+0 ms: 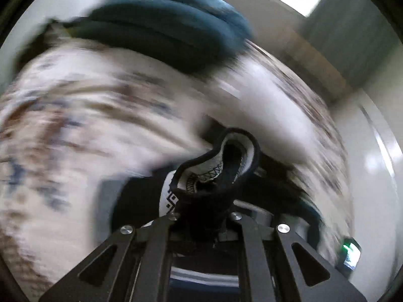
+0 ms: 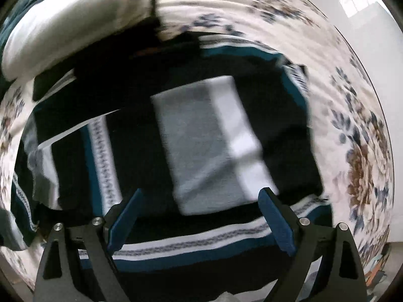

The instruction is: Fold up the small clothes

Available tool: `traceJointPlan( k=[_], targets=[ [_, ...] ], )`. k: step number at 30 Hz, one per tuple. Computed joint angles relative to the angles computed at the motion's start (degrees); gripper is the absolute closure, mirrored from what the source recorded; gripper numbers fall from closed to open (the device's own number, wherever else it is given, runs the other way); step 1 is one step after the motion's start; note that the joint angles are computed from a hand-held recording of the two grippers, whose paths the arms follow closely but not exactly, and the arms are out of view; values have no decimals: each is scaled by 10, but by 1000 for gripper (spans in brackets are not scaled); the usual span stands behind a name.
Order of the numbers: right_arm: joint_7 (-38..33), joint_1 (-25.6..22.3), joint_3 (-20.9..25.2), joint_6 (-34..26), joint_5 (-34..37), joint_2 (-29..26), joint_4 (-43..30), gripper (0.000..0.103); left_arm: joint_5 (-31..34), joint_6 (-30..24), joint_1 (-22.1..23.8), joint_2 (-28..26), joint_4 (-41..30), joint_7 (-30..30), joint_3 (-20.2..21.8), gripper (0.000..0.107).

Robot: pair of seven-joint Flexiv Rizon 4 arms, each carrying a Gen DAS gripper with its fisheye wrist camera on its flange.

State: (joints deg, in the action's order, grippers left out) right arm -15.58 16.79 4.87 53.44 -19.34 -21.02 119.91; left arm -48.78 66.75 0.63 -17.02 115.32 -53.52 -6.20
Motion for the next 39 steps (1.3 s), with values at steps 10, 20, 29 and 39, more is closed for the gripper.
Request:
traceJointPlan(
  k=[10,20,29,39],
  targets=[
    [-116,-94,15,95,120,50,91,9,69,17,-119,-33,-2,-70,-44,72],
    [-327,-166,79,171,366,47,39,9,267,71,-98,-20,20,-226,90,4],
    [-481,-188,151,105,417,-124,-166,76,446,40,-66,-23,11,-369,180,4],
    [-345,-140,34,121,347,29,-25,101,442,31,-13,-76,-46,-340,100,4]
  ],
)
